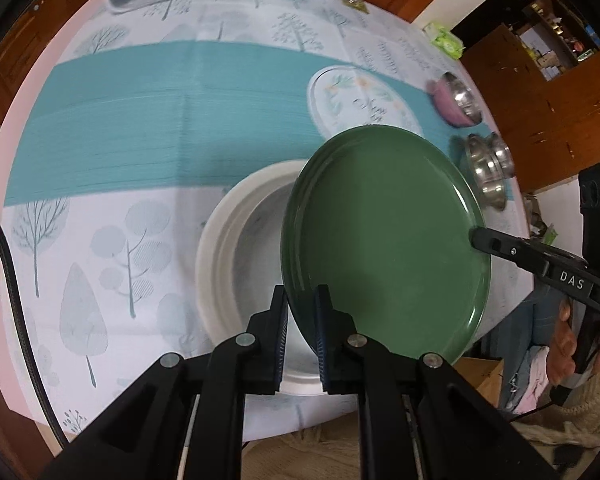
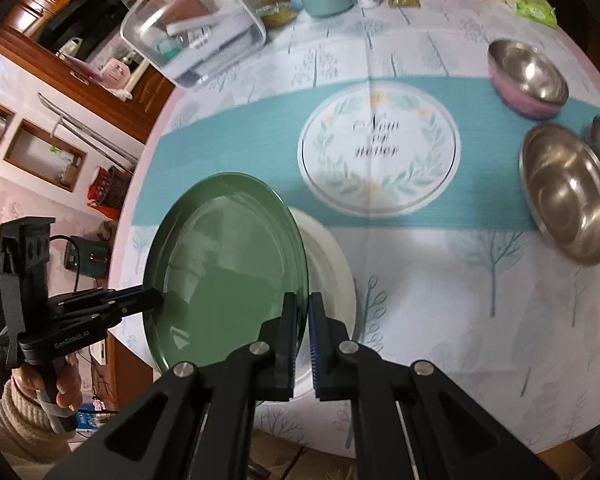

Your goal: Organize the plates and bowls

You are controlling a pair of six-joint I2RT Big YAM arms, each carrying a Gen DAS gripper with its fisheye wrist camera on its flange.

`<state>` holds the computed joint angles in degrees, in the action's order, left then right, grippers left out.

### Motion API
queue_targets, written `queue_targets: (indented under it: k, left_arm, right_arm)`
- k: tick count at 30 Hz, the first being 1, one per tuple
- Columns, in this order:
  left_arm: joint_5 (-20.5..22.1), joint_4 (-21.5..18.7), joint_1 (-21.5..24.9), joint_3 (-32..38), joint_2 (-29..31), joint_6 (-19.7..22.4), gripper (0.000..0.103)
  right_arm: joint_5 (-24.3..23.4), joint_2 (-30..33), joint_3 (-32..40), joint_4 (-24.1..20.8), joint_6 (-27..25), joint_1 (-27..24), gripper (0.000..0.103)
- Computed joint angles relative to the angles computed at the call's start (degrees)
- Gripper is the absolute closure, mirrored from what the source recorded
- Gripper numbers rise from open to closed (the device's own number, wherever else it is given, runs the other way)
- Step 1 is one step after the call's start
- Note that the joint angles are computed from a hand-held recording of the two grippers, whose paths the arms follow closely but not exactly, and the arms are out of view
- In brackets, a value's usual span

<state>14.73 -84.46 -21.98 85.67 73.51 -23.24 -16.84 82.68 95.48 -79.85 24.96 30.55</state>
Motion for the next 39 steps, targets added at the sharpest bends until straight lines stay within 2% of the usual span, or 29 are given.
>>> queue_targets:
  k: [5, 10, 18, 27, 31, 35, 39]
  left_arm:
    - [-2.04, 1.45, 0.02, -4.01, -0.96, 0.49, 0.094]
    - [-4.49, 2.39, -0.9, -6.0, -0.46, 1.42, 0.094]
    - [-6.66, 2.73, -1.6, -6.21, 1.16, 2.85, 0.093]
    - [-7.01, 1.54, -2.39, -6.34, 2.22, 3.64, 0.091]
    - [-8.54, 1.32, -3.26, -6.03, 2.49, 4.73, 0.091]
    - [-8.45, 1.14, -3.22, -5.6, 2.99, 5.36, 0.091]
    - [-8.27, 1.33, -2.99, -5.58, 2.86, 5.07, 0.091]
  right_arm:
    - [0.22, -0.06, -5.04, 2.25, 1.78, 1.98, 0.097]
    - [0.61, 0.89, -6.88, 3.04, 2.49, 2.92, 0.097]
    - [2.69, 2.22, -6.67, 2.95, 1.65, 3.87, 0.096]
    - [5.88, 3.52, -4.51, 0.24, 0.6, 5.32, 0.096]
    - [7.67, 3.86, -4.26, -0.69, 0.55, 5.63, 0.096]
    - [7.76, 3.94, -4.26, -0.87, 0.44, 5.51, 0.095]
    - [9.84, 4.22, -3.76, -1.21, -0.06, 6.34, 0.095]
